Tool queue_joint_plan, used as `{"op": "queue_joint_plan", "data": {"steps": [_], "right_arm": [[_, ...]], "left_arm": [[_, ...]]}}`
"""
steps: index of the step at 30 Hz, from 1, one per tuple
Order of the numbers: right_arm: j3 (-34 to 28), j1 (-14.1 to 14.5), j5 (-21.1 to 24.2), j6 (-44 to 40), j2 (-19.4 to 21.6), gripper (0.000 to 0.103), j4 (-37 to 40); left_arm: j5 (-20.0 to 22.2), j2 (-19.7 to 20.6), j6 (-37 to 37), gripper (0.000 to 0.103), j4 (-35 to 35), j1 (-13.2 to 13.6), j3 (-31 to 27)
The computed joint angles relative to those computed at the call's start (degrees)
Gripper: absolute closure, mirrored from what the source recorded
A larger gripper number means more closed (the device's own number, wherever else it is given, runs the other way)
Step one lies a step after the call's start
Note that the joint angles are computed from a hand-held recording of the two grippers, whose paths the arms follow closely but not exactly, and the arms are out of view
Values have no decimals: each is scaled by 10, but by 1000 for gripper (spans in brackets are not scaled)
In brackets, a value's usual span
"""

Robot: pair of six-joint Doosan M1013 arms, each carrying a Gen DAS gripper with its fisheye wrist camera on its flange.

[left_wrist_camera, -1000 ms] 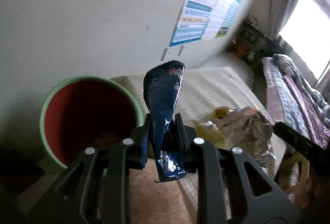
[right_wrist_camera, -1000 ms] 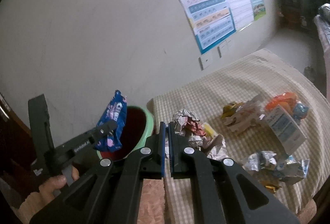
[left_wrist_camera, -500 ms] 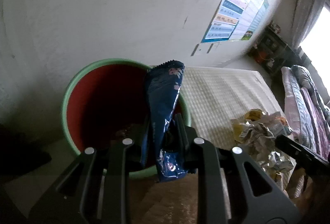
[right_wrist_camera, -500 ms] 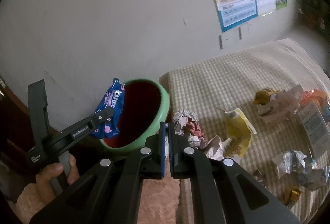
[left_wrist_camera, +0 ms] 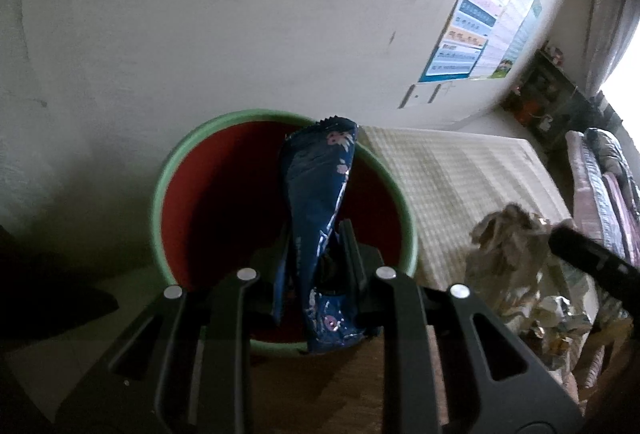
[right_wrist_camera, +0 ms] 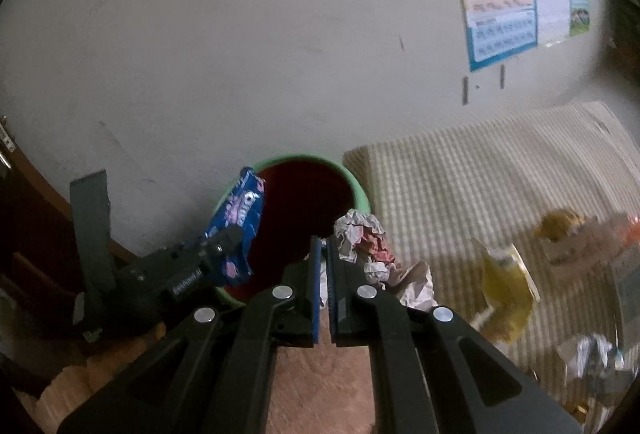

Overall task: Collect trash
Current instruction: 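Carry both items over the green bucket and open both tools to drop them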

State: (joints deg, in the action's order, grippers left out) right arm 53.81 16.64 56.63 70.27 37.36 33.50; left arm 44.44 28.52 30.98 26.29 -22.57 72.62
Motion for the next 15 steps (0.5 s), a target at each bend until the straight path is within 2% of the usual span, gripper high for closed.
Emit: {"op": "queue_joint_plan", "data": {"steps": [9, 11, 13, 15], "right_arm": [[-81, 12, 41, 18, 50, 100, 18], [-94, 14, 46, 23, 58, 97, 20], [-102, 14, 51, 25, 64, 96, 34], [-108, 14, 55, 29, 69, 85, 43]], "left_arm": [[13, 5, 0, 82, -38, 16, -7], [18, 6, -2, 82, -38, 18, -7], [22, 6, -9, 75, -35, 20, -8], [20, 4, -21, 62, -29, 20, -5]]}}
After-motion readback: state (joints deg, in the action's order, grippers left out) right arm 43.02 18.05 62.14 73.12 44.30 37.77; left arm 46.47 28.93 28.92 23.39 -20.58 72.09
